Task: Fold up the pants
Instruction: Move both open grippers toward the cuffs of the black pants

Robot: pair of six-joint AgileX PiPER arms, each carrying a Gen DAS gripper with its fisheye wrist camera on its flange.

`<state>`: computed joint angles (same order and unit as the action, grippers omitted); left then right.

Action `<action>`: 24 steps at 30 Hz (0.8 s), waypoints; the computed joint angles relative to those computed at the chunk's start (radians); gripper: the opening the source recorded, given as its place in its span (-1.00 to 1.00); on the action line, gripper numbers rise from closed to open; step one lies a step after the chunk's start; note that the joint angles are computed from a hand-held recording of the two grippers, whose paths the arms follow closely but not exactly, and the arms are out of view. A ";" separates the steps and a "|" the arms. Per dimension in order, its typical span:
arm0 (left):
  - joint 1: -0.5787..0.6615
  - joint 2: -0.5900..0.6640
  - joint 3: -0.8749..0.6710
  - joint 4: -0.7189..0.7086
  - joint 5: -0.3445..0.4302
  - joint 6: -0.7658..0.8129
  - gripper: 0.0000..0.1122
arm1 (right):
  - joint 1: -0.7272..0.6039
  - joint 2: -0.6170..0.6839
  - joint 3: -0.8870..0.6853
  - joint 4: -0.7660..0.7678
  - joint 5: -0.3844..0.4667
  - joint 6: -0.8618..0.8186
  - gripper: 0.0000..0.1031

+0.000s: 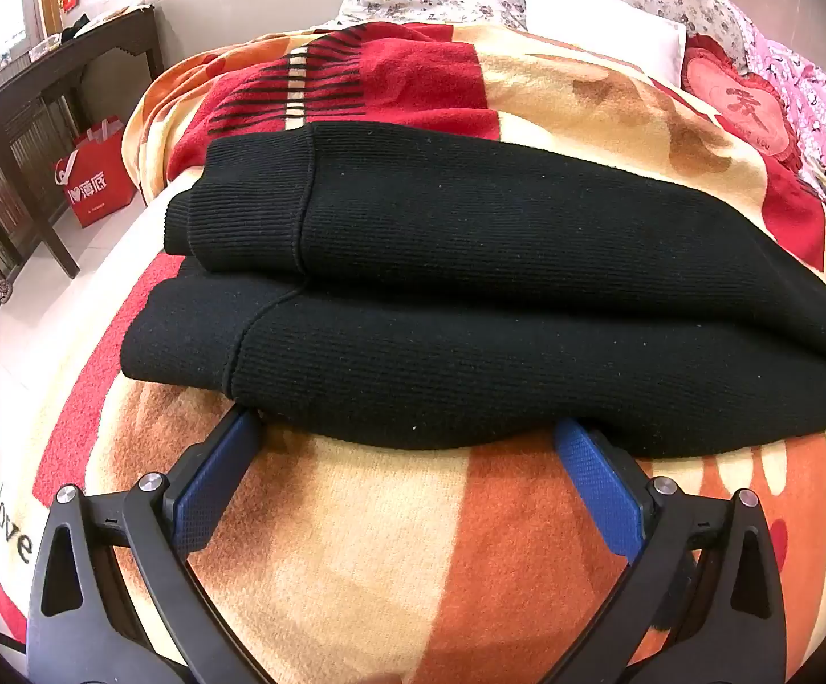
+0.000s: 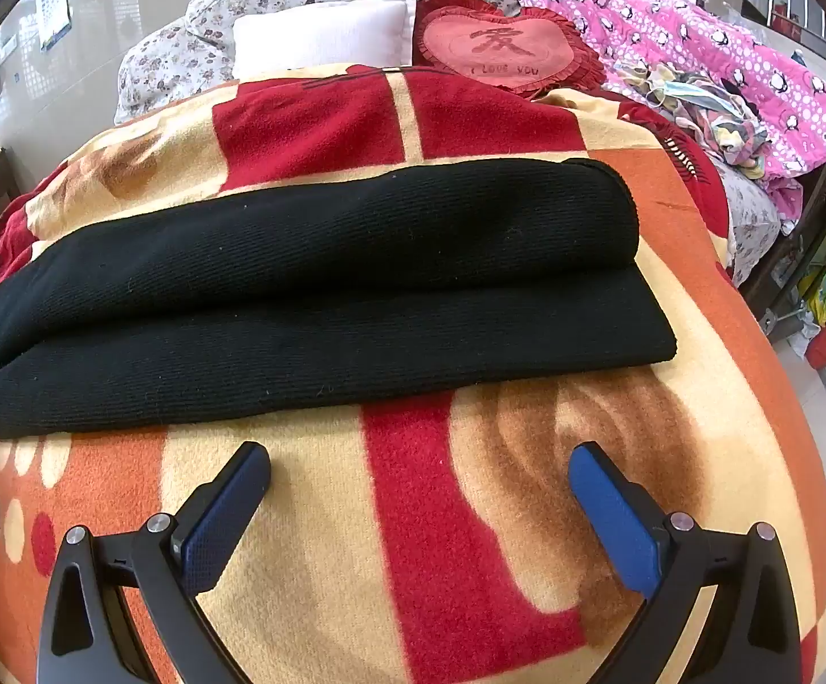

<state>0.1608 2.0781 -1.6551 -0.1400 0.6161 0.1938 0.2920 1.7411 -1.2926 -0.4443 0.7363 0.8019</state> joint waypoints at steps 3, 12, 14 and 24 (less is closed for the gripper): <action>0.000 0.000 0.000 0.000 0.001 0.000 0.83 | 0.001 -0.001 0.000 0.000 0.002 0.001 1.00; 0.000 0.000 0.000 0.002 0.000 -0.001 0.83 | 0.003 -0.003 -0.001 0.000 0.005 0.001 1.00; 0.000 0.000 -0.001 0.002 0.001 0.000 0.83 | 0.005 -0.002 -0.003 -0.004 0.008 0.005 1.00; 0.034 0.015 -0.062 -0.063 0.091 0.070 0.83 | 0.059 -0.024 -0.006 -0.084 0.075 0.063 0.84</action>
